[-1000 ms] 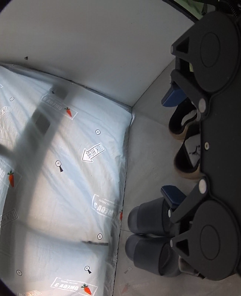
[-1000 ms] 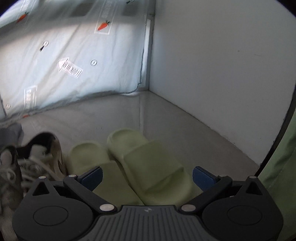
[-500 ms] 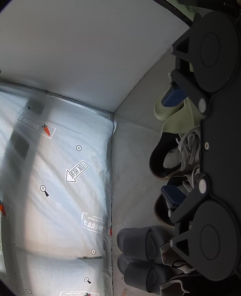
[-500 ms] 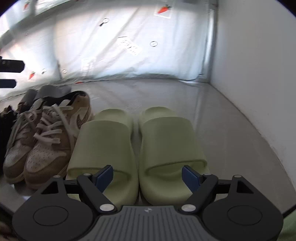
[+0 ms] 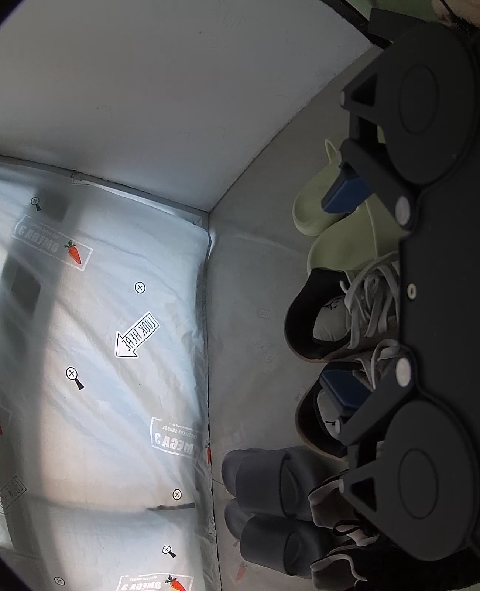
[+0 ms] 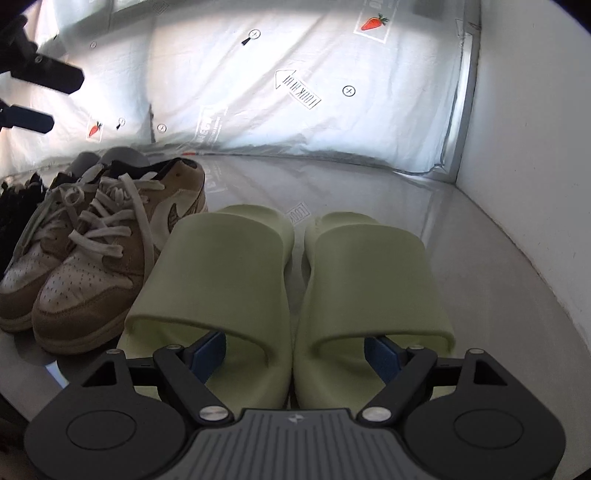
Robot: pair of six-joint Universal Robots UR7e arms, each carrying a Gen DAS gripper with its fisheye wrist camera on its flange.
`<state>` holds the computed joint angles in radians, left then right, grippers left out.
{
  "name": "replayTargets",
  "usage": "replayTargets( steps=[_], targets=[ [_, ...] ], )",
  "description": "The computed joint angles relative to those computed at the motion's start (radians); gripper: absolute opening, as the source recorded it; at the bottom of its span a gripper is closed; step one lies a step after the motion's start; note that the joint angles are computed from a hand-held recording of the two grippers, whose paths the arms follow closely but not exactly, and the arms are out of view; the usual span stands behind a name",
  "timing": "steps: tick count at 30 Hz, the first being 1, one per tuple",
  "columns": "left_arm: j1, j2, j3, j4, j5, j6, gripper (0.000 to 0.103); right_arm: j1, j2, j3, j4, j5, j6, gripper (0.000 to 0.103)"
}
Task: Organize scattered shoes
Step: 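Release the dark grey slides and move both grippers toward the pale green slides, then grasp both pale green slides by their straps with the right gripper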
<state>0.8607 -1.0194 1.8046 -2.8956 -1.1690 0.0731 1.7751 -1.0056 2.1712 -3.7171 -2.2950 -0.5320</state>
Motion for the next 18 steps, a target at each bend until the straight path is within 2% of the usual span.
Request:
replayTargets(
  steps=[1, 3, 6, 10, 12, 15, 18],
  targets=[
    [-0.002, -0.003, 0.001, 0.006, 0.004, -0.002, 0.092, -0.006, 0.004, -0.002, -0.011, 0.011, 0.003, 0.082],
    [-0.005, -0.008, 0.003, 0.017, 0.014, -0.007, 0.092, -0.014, 0.009, -0.004, -0.03, 0.034, -0.004, 0.07],
    [-0.009, -0.02, 0.011, 0.027, 0.029, -0.03, 0.092, -0.013, 0.034, -0.023, -0.071, 0.025, -0.012, 0.055],
    [-0.014, -0.04, 0.028, 0.037, 0.051, -0.034, 0.092, -0.01, 0.057, -0.035, -0.112, 0.008, 0.006, 0.046],
    [-0.015, -0.055, 0.041, 0.041, 0.06, -0.042, 0.092, -0.002, 0.065, -0.045, -0.114, -0.01, -0.002, 0.035],
    [-0.011, -0.079, 0.059, 0.047, 0.074, -0.061, 0.092, 0.017, 0.079, -0.072, -0.125, -0.044, 0.003, 0.027],
    [-0.005, -0.11, 0.08, 0.053, 0.085, -0.066, 0.092, 0.03, 0.086, -0.095, -0.128, -0.065, 0.017, 0.025]
  ],
)
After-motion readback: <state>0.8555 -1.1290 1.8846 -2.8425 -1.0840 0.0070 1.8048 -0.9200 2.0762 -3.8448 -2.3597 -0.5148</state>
